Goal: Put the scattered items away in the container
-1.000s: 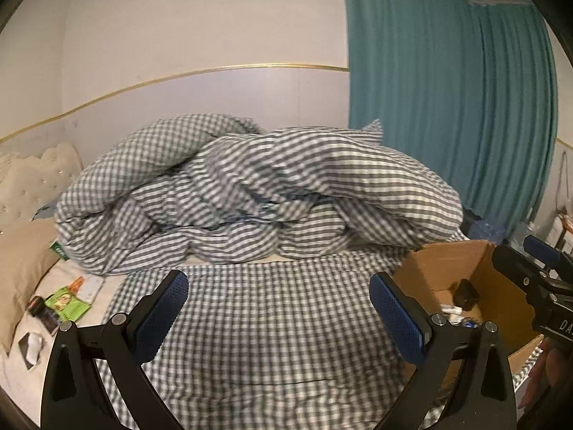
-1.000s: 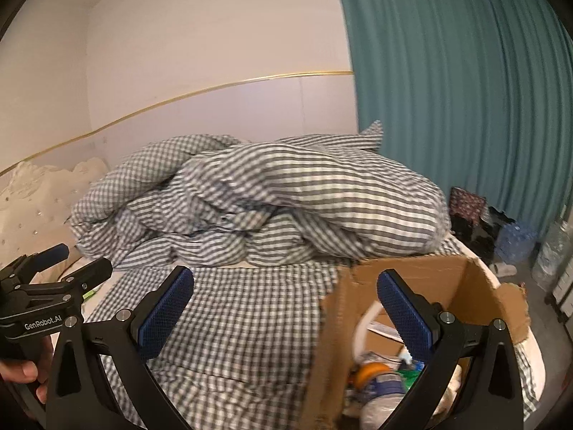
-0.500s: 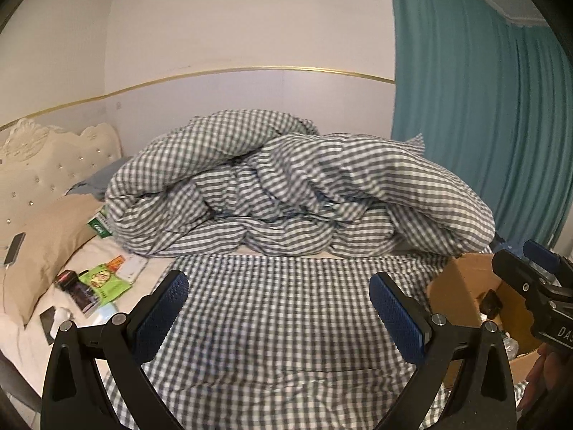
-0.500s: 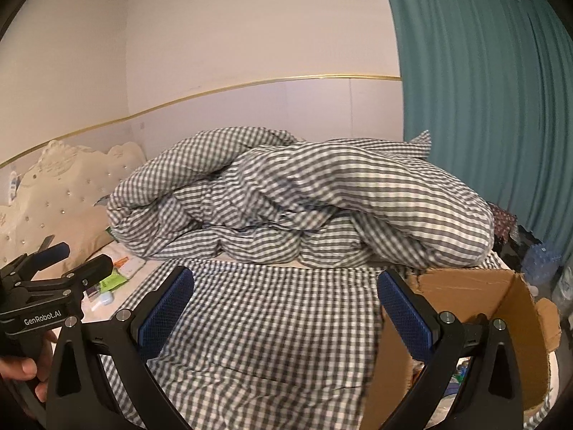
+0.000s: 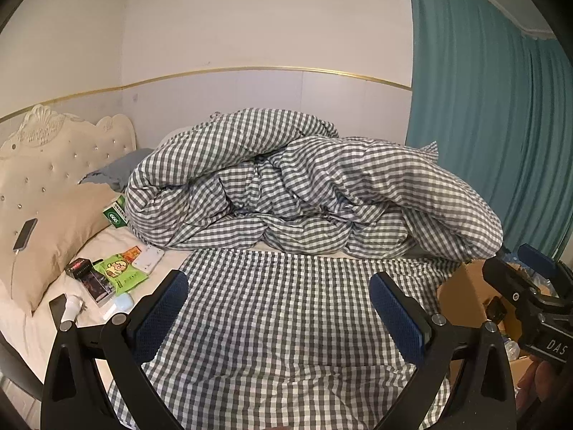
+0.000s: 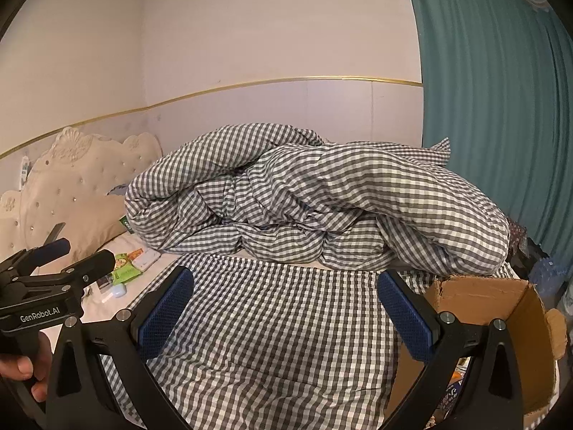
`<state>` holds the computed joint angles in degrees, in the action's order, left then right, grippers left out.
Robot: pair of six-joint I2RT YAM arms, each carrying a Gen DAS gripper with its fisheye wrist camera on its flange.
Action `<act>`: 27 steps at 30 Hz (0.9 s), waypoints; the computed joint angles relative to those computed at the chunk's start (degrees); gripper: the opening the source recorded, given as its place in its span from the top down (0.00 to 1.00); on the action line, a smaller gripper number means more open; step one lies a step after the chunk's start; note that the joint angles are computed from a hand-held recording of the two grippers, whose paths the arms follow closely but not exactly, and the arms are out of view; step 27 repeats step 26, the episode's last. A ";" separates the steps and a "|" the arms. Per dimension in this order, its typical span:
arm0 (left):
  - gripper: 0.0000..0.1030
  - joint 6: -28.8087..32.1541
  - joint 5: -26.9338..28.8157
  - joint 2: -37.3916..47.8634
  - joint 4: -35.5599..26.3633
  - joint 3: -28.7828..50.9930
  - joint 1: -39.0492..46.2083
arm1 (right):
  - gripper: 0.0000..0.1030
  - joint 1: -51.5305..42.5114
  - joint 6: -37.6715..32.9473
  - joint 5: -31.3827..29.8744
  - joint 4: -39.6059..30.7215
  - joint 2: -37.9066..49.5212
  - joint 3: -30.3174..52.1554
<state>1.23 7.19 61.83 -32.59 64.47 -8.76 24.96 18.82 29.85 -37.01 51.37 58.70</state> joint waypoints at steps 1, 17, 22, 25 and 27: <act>0.00 -0.02 0.01 0.13 0.02 0.03 -0.01 | 0.00 0.06 0.14 -0.01 -0.12 0.09 0.02; 0.00 -0.84 -0.72 1.46 -0.30 0.48 -1.32 | 0.00 -2.05 -0.06 -1.97 0.11 0.40 -0.65; 0.00 -1.19 -1.20 1.35 -0.10 0.36 -1.49 | 0.00 -1.94 0.32 -2.08 0.15 0.58 -0.86; 0.00 -1.01 -1.08 1.49 -0.18 0.47 -1.50 | 0.00 -2.38 0.31 -2.46 0.30 0.32 -1.27; 0.00 -0.92 -0.91 1.46 -0.29 0.50 -1.53 | 0.00 -2.47 0.29 -2.61 0.24 0.12 -1.33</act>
